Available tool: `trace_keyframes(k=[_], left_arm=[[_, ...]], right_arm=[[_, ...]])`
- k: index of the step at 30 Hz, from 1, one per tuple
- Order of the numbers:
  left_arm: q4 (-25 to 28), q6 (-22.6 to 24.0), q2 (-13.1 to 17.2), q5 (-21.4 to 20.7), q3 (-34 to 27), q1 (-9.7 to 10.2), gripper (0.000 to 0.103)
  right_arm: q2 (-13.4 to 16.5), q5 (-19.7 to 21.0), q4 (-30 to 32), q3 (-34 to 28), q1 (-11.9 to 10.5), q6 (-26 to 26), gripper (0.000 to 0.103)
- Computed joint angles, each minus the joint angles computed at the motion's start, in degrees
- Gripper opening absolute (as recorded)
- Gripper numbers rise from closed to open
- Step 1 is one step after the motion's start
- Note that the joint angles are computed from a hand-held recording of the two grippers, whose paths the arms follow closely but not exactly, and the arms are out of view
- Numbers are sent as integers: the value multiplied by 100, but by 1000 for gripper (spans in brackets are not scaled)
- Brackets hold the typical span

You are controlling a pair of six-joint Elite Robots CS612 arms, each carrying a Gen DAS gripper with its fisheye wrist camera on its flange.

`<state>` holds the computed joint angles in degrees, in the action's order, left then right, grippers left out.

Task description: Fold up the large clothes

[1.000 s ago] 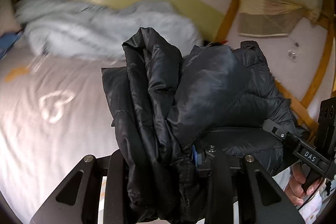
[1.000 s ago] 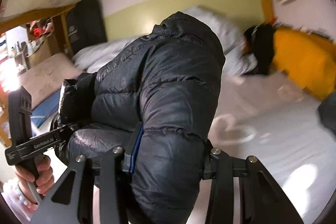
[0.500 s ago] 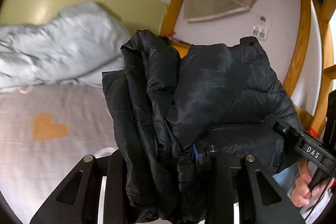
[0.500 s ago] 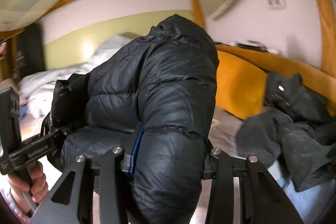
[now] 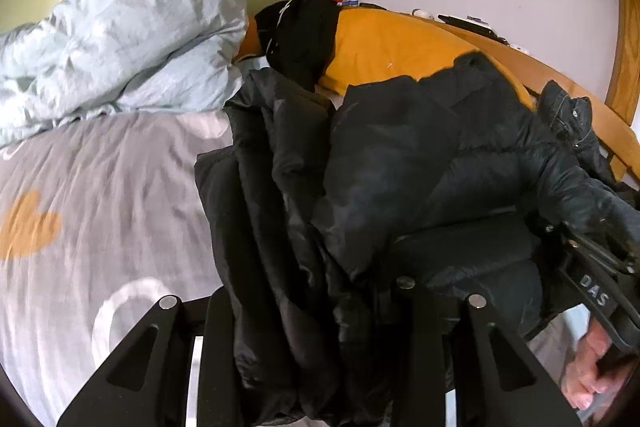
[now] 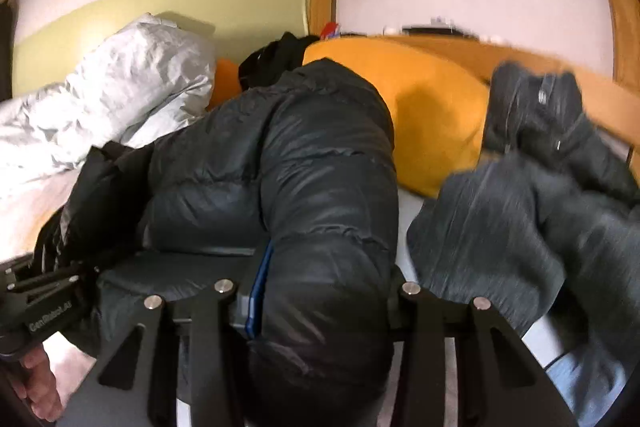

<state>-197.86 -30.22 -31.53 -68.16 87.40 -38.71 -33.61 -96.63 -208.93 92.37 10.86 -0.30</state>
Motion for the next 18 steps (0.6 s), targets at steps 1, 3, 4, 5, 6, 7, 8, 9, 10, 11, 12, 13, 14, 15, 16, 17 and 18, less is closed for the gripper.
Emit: trace_keyframes(k=[1, 3, 4, 5, 6, 7, 8, 9, 10, 11, 12, 13, 14, 15, 16, 17, 18], left_arm=[[7, 29, 22, -57, -53, 16, 32], [-57, 94, 108, -195, -136, 75, 35], [-41, 117, 144, -180, -164, 88, 40], [29, 88, 157, -73, -176, 49, 49], [177, 39, 160, 79, -193, 26, 55], [313, -37, 164, 296, -214, 7, 71], [388, -113, 161, 518, -210, -6, 85], [328, -101, 145, 624, -161, -15, 87], [164, 45, 123, 621, -90, -22, 88], [36, 233, 90, 677, -4, -44, 89], [-84, 428, 62, 835, 76, -84, 91], [-287, 663, 31, 1101, 186, -150, 97], [-514, 863, 10, 1318, 286, -208, 100], [-782, 1055, -30, 1484, 423, -261, 101], [-1050, 1204, -93, 1582, 588, -305, 103], [-1267, 1297, -170, 1640, 751, -340, 103], [-1449, 1359, -243, 1683, 908, -372, 103]], right_arm=[[-2, 38, 82, -35, -16, 68, 38], [-1, 86, 313, -104, -33, 237, 38], [23, 65, 428, -144, -35, 271, 39], [29, -21, 478, -150, 2, 241, 40], [80, -185, 549, -213, 37, 113, 41], [94, -302, 617, -236, 70, 31, 43], [98, -379, 652, -241, 91, 16, 44], [93, -398, 641, -227, 88, 53, 49], [96, -450, 579, -215, 79, 103, 61], [106, -622, 478, -209, 97, 132, 68], [134, -956, 241, -198, 150, 85, 81], [165, -1186, -168, -154, 194, -50, 92], [158, -1176, -531, -65, 206, -154, 97], [118, -1064, -854, 55, 210, -221, 103], [39, -860, -1159, 223, 210, -264, 103], [-59, -689, -1370, 388, 222, -304, 103], [-147, -599, -1521, 524, 246, -337, 103]])
